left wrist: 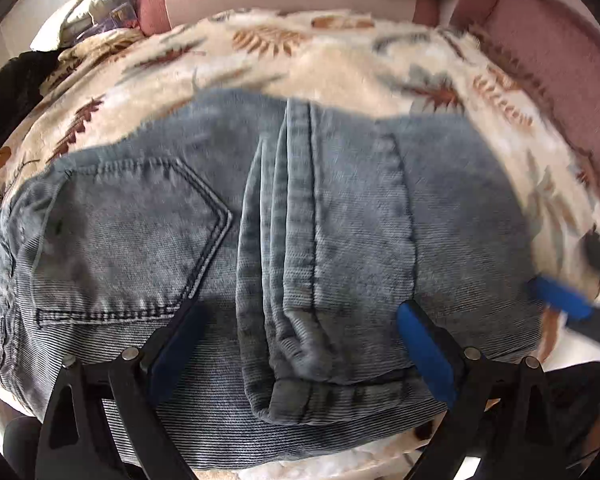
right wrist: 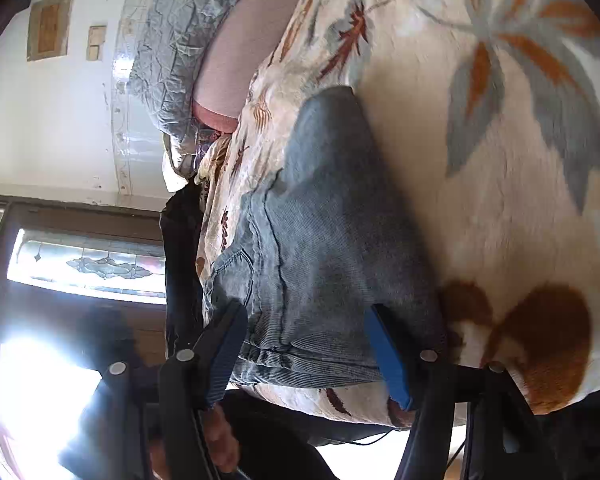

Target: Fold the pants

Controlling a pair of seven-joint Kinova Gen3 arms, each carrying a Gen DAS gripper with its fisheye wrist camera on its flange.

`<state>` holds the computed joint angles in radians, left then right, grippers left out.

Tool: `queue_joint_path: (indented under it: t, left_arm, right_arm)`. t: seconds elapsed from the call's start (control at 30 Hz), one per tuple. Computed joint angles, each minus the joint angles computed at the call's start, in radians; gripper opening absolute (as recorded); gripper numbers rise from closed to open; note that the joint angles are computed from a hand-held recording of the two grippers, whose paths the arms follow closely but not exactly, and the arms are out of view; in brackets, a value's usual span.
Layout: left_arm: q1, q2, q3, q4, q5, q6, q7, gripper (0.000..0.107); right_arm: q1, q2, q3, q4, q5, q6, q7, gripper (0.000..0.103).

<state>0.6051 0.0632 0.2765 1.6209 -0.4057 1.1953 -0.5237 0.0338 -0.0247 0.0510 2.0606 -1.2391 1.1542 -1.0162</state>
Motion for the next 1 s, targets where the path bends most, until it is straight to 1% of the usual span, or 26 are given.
queue_joint_path:
  t: [0.03, 0.07, 0.1, 0.2, 0.23, 0.27, 0.3, 0.33, 0.37, 0.4, 0.43, 0.47, 0.5, 0.53, 0.57, 0.6, 0.63, 0.7, 0.77, 0.8, 0.83, 0.87, 0.9, 0.93, 0.97, 1.0]
  left_arm:
    - [0.026, -0.017, 0.001, 0.012, -0.039, -0.005, 0.036, 0.097]
    - [0.035, -0.023, 0.012, 0.008, -0.061, 0.001, 0.064, 0.097]
    - [0.034, -0.038, 0.021, 0.006, -0.069, -0.009, 0.077, 0.097]
    - [0.053, -0.074, 0.058, 0.009, -0.166, -0.048, 0.134, 0.097]
    - [0.057, -0.075, 0.064, 0.010, -0.183, -0.062, 0.135, 0.097]
    - [0.044, -0.073, 0.074, 0.012, -0.184, -0.078, 0.126, 0.097]
    - [0.013, -0.062, 0.092, 0.008, -0.169, -0.083, 0.104, 0.097]
    - [-0.024, -0.045, 0.115, 0.004, -0.137, -0.076, 0.075, 0.097]
    - [-0.050, -0.026, 0.122, 0.003, -0.101, -0.074, 0.058, 0.097]
    - [-0.056, -0.009, 0.117, 0.013, -0.081, -0.078, 0.057, 0.097]
    - [-0.045, 0.008, 0.103, 0.021, -0.077, -0.081, 0.070, 0.097]
    - [-0.014, 0.007, 0.078, 0.034, -0.089, -0.084, 0.069, 0.097]
    - [0.032, 0.003, 0.050, 0.043, -0.118, -0.083, 0.070, 0.097]
    - [0.067, 0.012, 0.038, 0.047, -0.150, -0.075, 0.087, 0.097]
    - [0.083, 0.010, 0.031, 0.056, -0.165, -0.078, 0.100, 0.097]
    - [0.085, 0.003, 0.027, 0.065, -0.165, -0.088, 0.104, 0.097]
    - [0.086, -0.003, 0.026, 0.073, -0.164, -0.097, 0.110, 0.097]
    - [0.089, -0.005, 0.028, 0.082, -0.172, -0.102, 0.123, 0.097]
    - [0.096, -0.002, 0.033, 0.085, -0.188, -0.097, 0.133, 0.097]
    - [0.097, 0.000, 0.033, 0.084, -0.190, -0.094, 0.134, 0.097]
    - [0.097, 0.001, 0.031, 0.080, -0.185, -0.090, 0.126, 0.097]
    - [0.091, 0.004, 0.026, 0.070, -0.170, -0.086, 0.107, 0.097]
    - [0.083, 0.002, 0.022, 0.060, -0.147, -0.084, 0.084, 0.097]
    - [0.073, -0.001, 0.016, 0.052, -0.122, -0.086, 0.063, 0.097]
    - [0.066, -0.010, 0.015, 0.050, -0.111, -0.089, 0.058, 0.097]
    - [0.068, -0.023, 0.012, 0.053, -0.116, -0.096, 0.069, 0.097]
  right_arm:
    - [0.024, 0.009, -0.007, -0.046, 0.016, 0.026, -0.007, 0.066]
    - [0.047, 0.016, -0.019, -0.092, 0.033, 0.036, -0.028, 0.066]
    - [0.050, 0.024, -0.020, -0.139, 0.062, 0.029, -0.053, 0.066]
    - [-0.016, 0.102, 0.002, -0.278, 0.152, -0.026, -0.128, 0.066]
    - [-0.026, 0.137, -0.012, -0.324, 0.188, -0.042, -0.152, 0.066]
    - [-0.023, 0.177, -0.043, -0.370, 0.224, -0.052, -0.177, 0.066]
    - [-0.030, 0.215, -0.057, -0.417, 0.265, -0.046, -0.216, 0.064]
    - [-0.052, 0.250, -0.053, -0.463, 0.306, -0.034, -0.253, 0.056]
    - [-0.089, 0.284, -0.032, -0.509, 0.346, -0.013, -0.291, 0.050]
    - [-0.108, 0.314, -0.029, -0.546, 0.387, 0.004, -0.327, 0.047]
    - [-0.111, 0.333, -0.045, -0.565, 0.427, 0.009, -0.361, 0.046]
    - [-0.095, 0.347, -0.078, -0.573, 0.453, 0.006, -0.380, 0.042]
    - [-0.071, 0.355, -0.125, -0.580, 0.476, -0.010, -0.394, 0.031]
    - [-0.049, 0.353, -0.170, -0.584, 0.503, -0.032, -0.404, 0.024]
    - [-0.042, 0.346, -0.199, -0.590, 0.530, -0.047, -0.399, 0.018]
    - [-0.054, 0.328, -0.214, -0.595, 0.570, -0.069, -0.400, 0.015]
    - [-0.072, 0.303, -0.216, -0.592, 0.605, -0.096, -0.393, 0.014]
    - [-0.155, 0.258, -0.177, -0.584, 0.687, -0.151, -0.395, 0.014]
    - [-0.231, 0.264, -0.130, -0.587, 0.768, -0.171, -0.406, 0.014]
    - [-0.243, 0.288, -0.122, -0.593, 0.793, -0.162, -0.426, 0.015]
    - [-0.236, 0.299, -0.131, -0.582, 0.802, -0.169, -0.440, 0.019]
    - [-0.210, 0.291, -0.153, -0.571, 0.795, -0.184, -0.445, 0.020]
    - [-0.182, 0.280, -0.170, -0.564, 0.776, -0.183, -0.438, 0.025]
    - [-0.173, 0.264, -0.170, -0.560, 0.774, -0.176, -0.445, 0.036]
    - [-0.183, 0.236, -0.155, -0.546, 0.788, -0.185, -0.459, 0.043]
    - [-0.174, 0.197, -0.152, -0.516, 0.785, -0.210, -0.459, 0.047]
